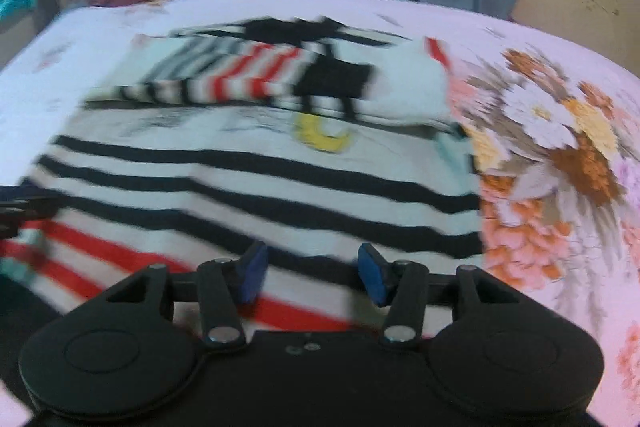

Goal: Fold small clothes
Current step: 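Move both grippers over the sweater to its black hem band, then close both grippers on the black hem band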

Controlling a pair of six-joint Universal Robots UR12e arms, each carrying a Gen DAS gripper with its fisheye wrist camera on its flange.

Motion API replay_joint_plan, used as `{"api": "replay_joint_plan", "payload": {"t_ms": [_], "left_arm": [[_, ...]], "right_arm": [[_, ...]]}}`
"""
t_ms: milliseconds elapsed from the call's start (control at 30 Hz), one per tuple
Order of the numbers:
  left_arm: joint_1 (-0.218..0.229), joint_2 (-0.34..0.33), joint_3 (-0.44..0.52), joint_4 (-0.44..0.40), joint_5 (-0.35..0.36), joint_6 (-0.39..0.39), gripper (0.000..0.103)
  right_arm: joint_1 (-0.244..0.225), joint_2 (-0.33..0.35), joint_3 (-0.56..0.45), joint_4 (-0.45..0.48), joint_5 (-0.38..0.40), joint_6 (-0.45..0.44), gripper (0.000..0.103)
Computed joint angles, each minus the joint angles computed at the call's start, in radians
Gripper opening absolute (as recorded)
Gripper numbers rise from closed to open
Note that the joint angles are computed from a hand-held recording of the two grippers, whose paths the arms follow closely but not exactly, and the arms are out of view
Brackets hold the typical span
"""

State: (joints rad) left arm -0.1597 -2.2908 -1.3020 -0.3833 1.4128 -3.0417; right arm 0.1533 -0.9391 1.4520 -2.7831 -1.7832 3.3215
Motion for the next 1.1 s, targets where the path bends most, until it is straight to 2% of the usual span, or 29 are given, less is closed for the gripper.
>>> {"api": "replay_joint_plan", "payload": {"t_ms": [133,233,333,400,500,633,800,933,1100], "left_arm": [[-0.009,0.028,-0.046,0.003,-0.054,0.05,0.045],[-0.014,0.046,-0.08,-0.008,-0.045,0.081,0.045],[-0.009,0.068,-0.126,0.022,-0.039,0.098,0.048],[-0.004,0.081,-0.146,0.023,-0.035,0.094,0.054],[0.003,0.102,-0.173,0.025,-0.025,0.082,0.058],[0.016,0.133,-0.221,0.045,-0.006,0.053,0.06],[0.035,0.162,-0.264,0.049,-0.026,0.033,0.06],[0.041,0.175,-0.279,0.044,-0.035,0.025,0.06],[0.044,0.188,-0.293,0.044,-0.028,0.003,0.06]], "right_arm": [[0.03,-0.005,0.01,-0.02,0.052,-0.028,0.049],[0.043,-0.01,0.025,0.0,0.051,-0.039,0.049],[0.042,-0.032,0.065,0.016,0.03,-0.014,0.05],[0.043,-0.05,0.099,0.004,0.006,0.0,0.05],[0.043,-0.079,0.141,-0.003,-0.032,0.022,0.052],[0.043,-0.115,0.19,-0.007,-0.071,0.067,0.056],[0.043,-0.149,0.236,-0.005,-0.115,0.112,0.061],[0.037,-0.168,0.26,0.017,-0.123,0.17,0.062],[0.03,-0.191,0.287,0.037,-0.096,0.236,0.063]]}}
